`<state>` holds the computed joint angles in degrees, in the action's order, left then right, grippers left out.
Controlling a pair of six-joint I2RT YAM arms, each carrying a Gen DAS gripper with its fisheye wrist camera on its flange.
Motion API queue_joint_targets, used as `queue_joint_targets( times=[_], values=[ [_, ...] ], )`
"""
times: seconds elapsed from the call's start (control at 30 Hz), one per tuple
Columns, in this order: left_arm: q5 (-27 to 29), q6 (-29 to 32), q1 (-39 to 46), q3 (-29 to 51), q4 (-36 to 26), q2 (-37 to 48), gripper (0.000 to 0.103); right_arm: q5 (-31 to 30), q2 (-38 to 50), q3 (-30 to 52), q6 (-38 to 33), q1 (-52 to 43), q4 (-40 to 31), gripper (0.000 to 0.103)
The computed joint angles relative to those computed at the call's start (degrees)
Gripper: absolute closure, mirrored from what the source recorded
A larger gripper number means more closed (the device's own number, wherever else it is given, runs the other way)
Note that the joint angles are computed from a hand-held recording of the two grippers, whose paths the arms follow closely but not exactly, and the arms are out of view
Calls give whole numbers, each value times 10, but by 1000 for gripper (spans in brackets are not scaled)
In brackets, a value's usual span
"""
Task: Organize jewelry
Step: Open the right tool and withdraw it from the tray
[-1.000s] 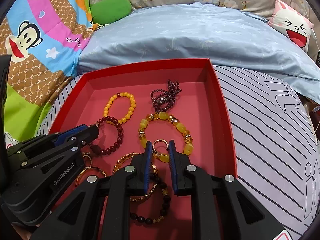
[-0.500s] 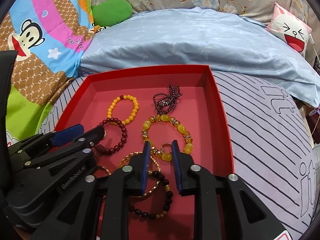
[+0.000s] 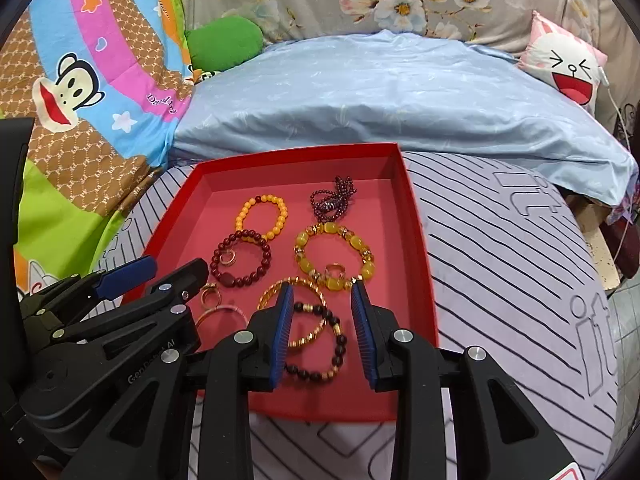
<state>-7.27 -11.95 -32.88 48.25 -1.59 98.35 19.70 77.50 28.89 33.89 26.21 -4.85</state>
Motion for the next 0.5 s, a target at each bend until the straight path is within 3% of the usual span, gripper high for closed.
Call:
queue_joint_targets(
  times=[0.3, 0.43, 0.5],
  values=[
    [-2, -19, -8, -92, -7, -92, 44, 48, -93, -42, 74, 85, -80, 67],
    [-22, -32, -18, -127, -8, -124, 32, 74, -110, -48, 111, 125, -116, 66],
    [-27, -36, -20, -143, -7, -141, 31, 82, -121, -53, 130, 141, -132, 62]
  ],
)
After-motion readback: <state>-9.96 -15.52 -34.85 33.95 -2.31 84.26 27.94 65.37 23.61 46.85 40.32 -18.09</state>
